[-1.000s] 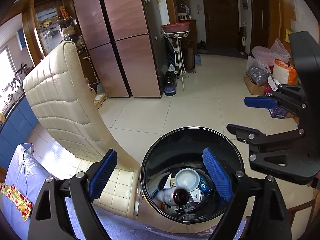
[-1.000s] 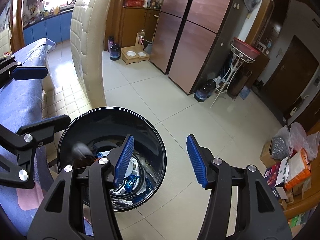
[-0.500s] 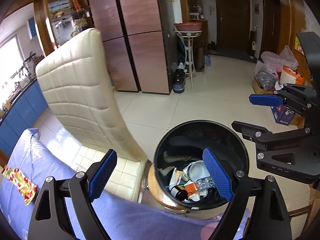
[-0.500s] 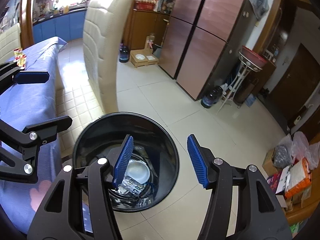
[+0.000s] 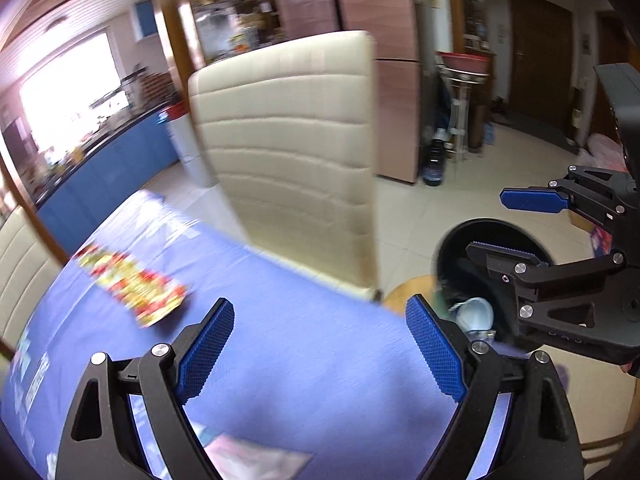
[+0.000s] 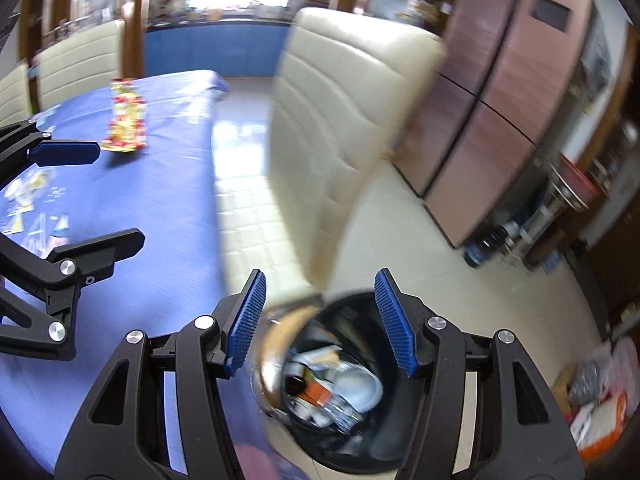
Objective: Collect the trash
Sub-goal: 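Return both tools to the table toward the tissue and plastic lid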
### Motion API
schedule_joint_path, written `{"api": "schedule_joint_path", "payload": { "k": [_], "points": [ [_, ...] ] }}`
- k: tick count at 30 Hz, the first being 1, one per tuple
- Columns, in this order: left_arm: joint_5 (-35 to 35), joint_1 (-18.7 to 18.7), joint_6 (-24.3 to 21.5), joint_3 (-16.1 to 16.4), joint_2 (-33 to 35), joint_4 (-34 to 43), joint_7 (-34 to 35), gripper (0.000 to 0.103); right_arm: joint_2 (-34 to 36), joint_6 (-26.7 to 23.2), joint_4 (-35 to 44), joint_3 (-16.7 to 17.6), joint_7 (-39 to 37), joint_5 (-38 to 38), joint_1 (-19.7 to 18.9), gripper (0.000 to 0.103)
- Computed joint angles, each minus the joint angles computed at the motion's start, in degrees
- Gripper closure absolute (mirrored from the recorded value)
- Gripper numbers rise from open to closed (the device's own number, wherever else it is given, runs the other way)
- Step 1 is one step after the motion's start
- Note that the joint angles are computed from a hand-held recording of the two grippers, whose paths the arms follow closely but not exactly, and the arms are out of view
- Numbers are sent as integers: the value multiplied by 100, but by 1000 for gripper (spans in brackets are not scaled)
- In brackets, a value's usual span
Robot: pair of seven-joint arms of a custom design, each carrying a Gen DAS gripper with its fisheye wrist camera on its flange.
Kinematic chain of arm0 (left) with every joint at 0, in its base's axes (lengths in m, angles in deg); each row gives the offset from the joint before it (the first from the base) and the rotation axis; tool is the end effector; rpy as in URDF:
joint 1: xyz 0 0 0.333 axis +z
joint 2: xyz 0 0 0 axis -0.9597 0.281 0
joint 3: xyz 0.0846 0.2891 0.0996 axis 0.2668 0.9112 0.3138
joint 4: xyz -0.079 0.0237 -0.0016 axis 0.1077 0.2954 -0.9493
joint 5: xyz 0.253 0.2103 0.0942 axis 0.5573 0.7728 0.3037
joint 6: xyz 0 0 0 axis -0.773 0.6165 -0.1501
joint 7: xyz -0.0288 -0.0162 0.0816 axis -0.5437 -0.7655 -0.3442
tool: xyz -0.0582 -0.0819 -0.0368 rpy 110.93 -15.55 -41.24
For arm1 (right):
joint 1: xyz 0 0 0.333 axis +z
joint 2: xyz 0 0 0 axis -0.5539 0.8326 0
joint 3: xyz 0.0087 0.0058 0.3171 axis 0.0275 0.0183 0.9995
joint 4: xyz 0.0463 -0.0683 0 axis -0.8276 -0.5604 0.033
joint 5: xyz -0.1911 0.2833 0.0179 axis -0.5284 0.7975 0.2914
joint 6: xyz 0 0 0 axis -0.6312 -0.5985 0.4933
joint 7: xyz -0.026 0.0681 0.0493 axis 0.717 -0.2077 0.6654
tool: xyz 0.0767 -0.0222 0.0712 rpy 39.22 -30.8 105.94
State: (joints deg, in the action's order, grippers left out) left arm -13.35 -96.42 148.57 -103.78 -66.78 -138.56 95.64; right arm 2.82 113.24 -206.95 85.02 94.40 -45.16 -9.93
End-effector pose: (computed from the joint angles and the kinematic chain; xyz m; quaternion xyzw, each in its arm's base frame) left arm 0.4259 -0.3401 0.4471 -0.6045 0.6942 -0.2339 0.3130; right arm 0.4868 0.1976 0.4299 -0.8285 0.4161 -0.2576 0.2722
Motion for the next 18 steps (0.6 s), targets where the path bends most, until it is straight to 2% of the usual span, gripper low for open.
{"api": "schedule_joint_path", "payload": {
  "k": [4,8,9,16,18],
  "points": [
    [-120,194,-88,38,-639,-736,-314,18,171,-6,196,888,-964,912,-278,41],
    [-282,434,-212,-42,-1184,-1360,-521,18,334,-56,410,1241,-1534,1385,-114,39],
    [-364,493,-258,-59,-1329,-1514,-558,18,393,-95,490,1433,-1743,1564,-152,39],
    [-882,837,-459,-147,-2382,-2617,-685,18,789,-317,1007,1655,-2365,2074,368,37],
    [-1075,919,-523,-149,-2735,-2975,-695,18,874,-397,1121,1836,-2604,2275,409,37]
  ]
}}
